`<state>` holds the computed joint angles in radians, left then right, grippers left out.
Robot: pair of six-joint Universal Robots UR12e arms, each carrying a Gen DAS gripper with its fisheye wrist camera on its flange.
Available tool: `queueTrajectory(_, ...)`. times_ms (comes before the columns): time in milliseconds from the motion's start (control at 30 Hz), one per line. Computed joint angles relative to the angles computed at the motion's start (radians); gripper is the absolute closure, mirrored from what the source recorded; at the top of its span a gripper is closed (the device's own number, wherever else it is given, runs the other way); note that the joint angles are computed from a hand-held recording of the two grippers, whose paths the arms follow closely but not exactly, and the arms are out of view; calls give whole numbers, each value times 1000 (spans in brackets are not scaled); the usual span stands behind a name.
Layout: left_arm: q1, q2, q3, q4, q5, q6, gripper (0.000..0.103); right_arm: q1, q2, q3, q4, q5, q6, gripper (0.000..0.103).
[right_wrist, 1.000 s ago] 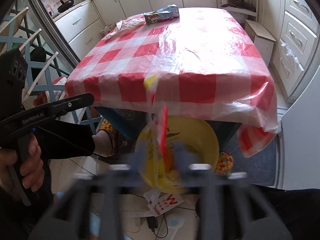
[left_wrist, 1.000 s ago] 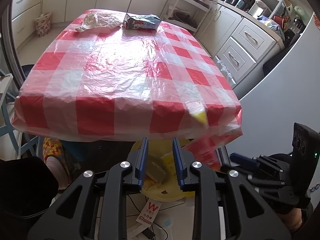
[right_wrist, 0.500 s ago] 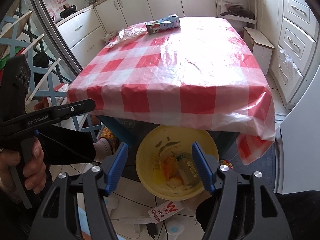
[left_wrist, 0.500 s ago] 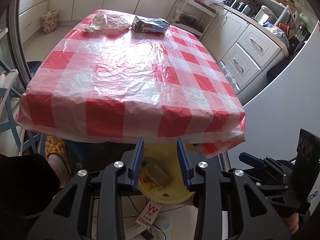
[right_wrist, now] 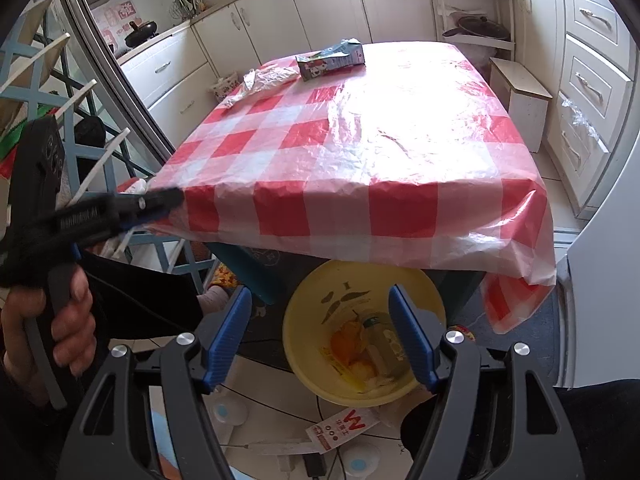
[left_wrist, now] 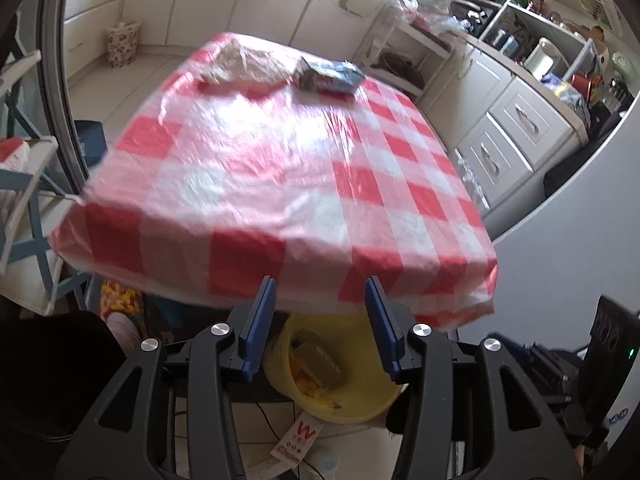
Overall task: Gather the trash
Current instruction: 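Move both tools back over the table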
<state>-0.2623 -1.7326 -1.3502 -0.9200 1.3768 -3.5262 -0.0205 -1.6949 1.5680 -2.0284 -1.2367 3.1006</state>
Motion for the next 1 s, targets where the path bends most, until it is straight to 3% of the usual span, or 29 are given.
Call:
queueTrajectory(200, 39, -17, 47, 16, 47, -26, 51, -2, 29, -32, -11, 60, 2, 34)
queueTrajectory(400, 83, -51, 99, 22, 69, -100, 47, 48, 139, -152, -5, 74, -65, 34)
queueTrajectory(600, 123, -54, 86, 61, 90, -239, 44, 113, 315, -347, -35, 106, -115, 30)
queueTrajectory(700, 143, -53, 75, 42, 57, -297, 44, 149, 435, -487, -37, 94, -111, 29)
queueTrajectory(867, 162, -66, 87, 23, 1, -314, 44, 195, 654, -776, 7, 18, -61, 29)
queueTrajectory(1000, 164, -89, 121, 17, -48, -282, 44, 212, 806, -1008, 116, -46, -58, 28)
